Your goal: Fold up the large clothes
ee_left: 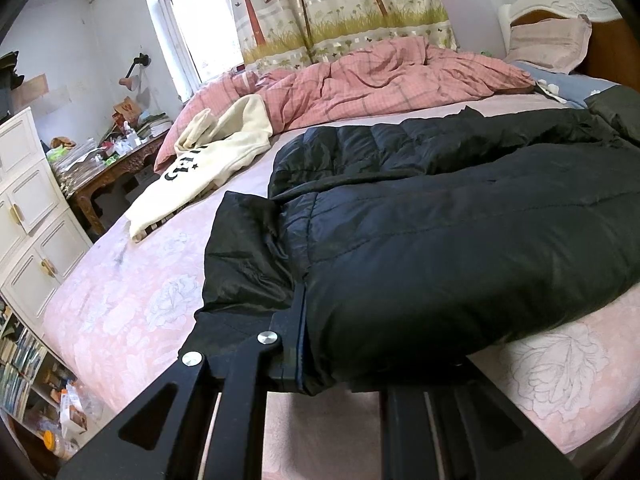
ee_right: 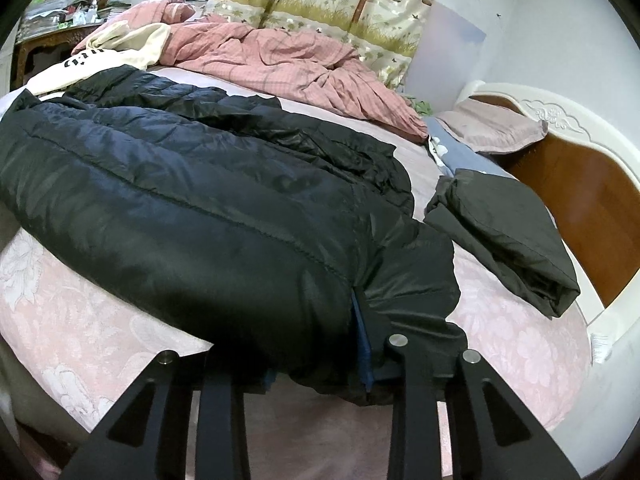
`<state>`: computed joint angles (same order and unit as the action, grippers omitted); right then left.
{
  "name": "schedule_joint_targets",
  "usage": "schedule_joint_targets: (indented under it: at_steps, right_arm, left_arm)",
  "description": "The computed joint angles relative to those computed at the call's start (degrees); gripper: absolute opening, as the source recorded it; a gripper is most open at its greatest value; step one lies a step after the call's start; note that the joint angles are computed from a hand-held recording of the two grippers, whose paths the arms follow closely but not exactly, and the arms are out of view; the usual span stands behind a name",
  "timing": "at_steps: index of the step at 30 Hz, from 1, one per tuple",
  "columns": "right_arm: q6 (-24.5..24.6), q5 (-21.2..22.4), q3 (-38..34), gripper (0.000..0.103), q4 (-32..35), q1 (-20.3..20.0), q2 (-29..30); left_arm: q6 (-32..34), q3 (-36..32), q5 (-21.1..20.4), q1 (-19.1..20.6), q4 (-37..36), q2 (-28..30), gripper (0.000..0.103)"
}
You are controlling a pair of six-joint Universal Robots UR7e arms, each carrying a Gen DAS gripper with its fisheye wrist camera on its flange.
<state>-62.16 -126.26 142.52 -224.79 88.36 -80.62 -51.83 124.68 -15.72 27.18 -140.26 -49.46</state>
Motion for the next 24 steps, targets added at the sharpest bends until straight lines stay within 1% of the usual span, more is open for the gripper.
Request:
schedule_joint_targets:
  at_steps: [1,2,4,5,6,7,8,9,11,12,14,15,17,19,20,21,22,23,24]
  right_arm:
    - [-0.13,0.25,0.1,0.028,-0.21,0.09,-0.09]
    - [-0.5,0.79,0.4,0.022,-0.96,0.3,-0.18]
    - [-3.03,0.82,1.18,0.021,-6.84,1.66,1.1]
    - [-4.66,0.91,2.18,0.021,-10.34,2.9,1.29]
    - [-4.92,1.29,3.21,0.021,-11.43,3.57,0.64]
    - [-4.14,1.5,4.02,0.021,-10.12,4.0,-0.88]
    - [-2.01,1.22,5.24,0.021,-6.41,4.77,-3.85]
    - [0.26,0.5,5.64,0.021,-0.43,5.46,-7.35]
    - [4.48,0.11,6.15,0.021,9.66,6.32,-13.26]
    - [5.59,0.35,6.1,0.021,12.69,6.5,-15.04]
    - [7.09,-0.15,5.12,0.022,17.4,7.92,-17.39]
    - [7.17,-0.5,4.35,0.022,18.36,8.53,-17.66]
    - [7.17,-1.21,0.64,0.022,21.93,10.09,-16.94]
    - [6.7,-2.21,-2.65,0.024,22.66,11.0,-15.07]
    - [5.97,-2.96,-5.68,0.026,21.36,11.69,-12.61]
    - [4.83,-3.66,-7.64,0.027,18.54,12.48,-10.44]
    - [2.42,-4.12,-9.54,0.028,13.51,13.23,-7.51]
    - [-0.43,-3.59,-11.53,0.032,9.0,13.42,-4.61]
    - [-2.29,-3.31,-12.95,0.038,6.37,13.41,-2.58]
  left_arm:
    - [0.67,0.29,0.14,-0.15,-1.19,-0.01,0.013]
    - [-0.27,0.39,0.45,-0.54,-0.31,-0.33,0.013]
    - [-6.08,0.63,1.33,-2.16,5.49,-1.97,0.013]
    - [-8.43,1.17,1.5,-3.32,7.27,-3.29,0.013]
    - [-10.98,1.26,1.38,-4.12,10.13,-4.56,0.013]
    - [-14.34,1.27,0.94,-5.13,14.21,-6.2,0.013]
    - [-17.11,1.18,0.04,-6.02,17.85,-7.68,0.013]
    - [-18.71,1.02,-1.14,-6.61,20.49,-8.87,0.013]
    - [-19.47,0.17,-3.96,-7.03,23.8,-10.37,0.013]
    - [-19.28,-0.31,-4.88,-7.04,24.57,-10.61,0.013]
    - [-15.75,-1.18,-5.38,-6.75,22.76,-10.85,0.013]
    - [-12.77,-1.27,-4.66,-6.61,19.98,-10.97,0.013]
    - [-8.78,-1.59,-3.07,-6.02,14.15,-10.91,0.015]
    - [-3.92,-3.85,-3.41,-4.05,7.64,-9.74,0.015]
    - [-0.59,-5.69,-3.15,-2.88,4.64,-8.42,0.016]
    - [3.03,-7.45,-2.07,-1.87,2.25,-6.9,0.016]
    - [6.04,-10.16,0.28,-0.7,2.26,-4.78,0.016]
    - [9.06,-12.6,2.4,0.36,2.11,-2.76,0.017]
    - [13.67,-14.68,3.41,1.47,-0.44,-0.82,0.017]
